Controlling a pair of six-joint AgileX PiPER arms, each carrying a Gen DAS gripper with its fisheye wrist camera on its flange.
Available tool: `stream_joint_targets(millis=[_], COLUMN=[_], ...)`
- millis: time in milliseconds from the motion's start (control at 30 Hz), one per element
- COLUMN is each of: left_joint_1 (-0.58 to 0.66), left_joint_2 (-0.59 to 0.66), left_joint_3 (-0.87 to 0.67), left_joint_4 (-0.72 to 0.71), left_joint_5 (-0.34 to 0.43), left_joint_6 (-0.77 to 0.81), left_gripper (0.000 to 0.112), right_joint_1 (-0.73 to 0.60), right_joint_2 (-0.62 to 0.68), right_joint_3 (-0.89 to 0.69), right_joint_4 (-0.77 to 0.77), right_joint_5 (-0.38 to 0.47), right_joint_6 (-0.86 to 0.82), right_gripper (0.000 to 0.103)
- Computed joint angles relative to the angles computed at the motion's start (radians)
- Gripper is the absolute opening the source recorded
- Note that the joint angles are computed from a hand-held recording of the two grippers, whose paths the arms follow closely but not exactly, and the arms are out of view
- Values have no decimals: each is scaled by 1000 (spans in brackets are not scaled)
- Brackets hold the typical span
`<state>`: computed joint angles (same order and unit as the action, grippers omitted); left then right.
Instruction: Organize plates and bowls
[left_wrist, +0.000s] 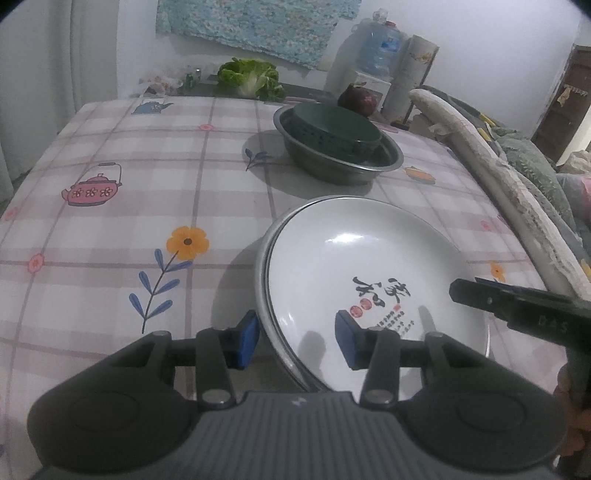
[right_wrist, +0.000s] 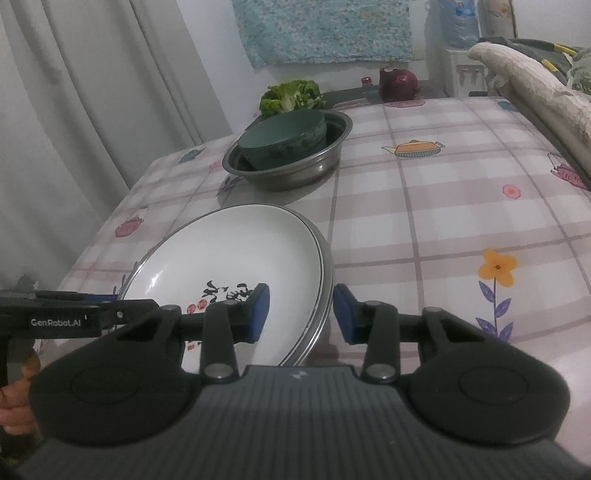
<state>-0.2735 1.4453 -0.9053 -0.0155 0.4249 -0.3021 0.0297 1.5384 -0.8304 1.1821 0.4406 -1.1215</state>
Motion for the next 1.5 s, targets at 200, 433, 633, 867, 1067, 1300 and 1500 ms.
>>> stream_joint_targets(millis=[200,433,633,867,1067,1300,1500], left_joint_1=[0,39,106,123,161,188,205], left_joint_2=[-38,-50,56,225,437,615,691], left_joint_3=[-21,-106,-275,-469,-731,-938,-1026], left_joint_4=[61,55,-65,-60,-154,-180,-259], left_joint_5=[31,79,168,171,248,312,349], left_joint_6=[-41,16,143,137,153,110,132], left_gripper=[53,62,69,70,60,30,20], right_joint_1=[-12,-35,-42,-53,-75,-76,-62], right_joint_2=[-21,14,93,241,440,661,784], right_joint_3=[-22,-177,-352,-590,-849,-1126,-1292], right_joint_4=[-84,-268,-351,-421,-437,-475,-507], right_joint_5=[19,100,149,211,322,429,498], right_joint_6=[74,261,368,457,590,749,827], right_gripper=[44,50,50,50,50,47,45])
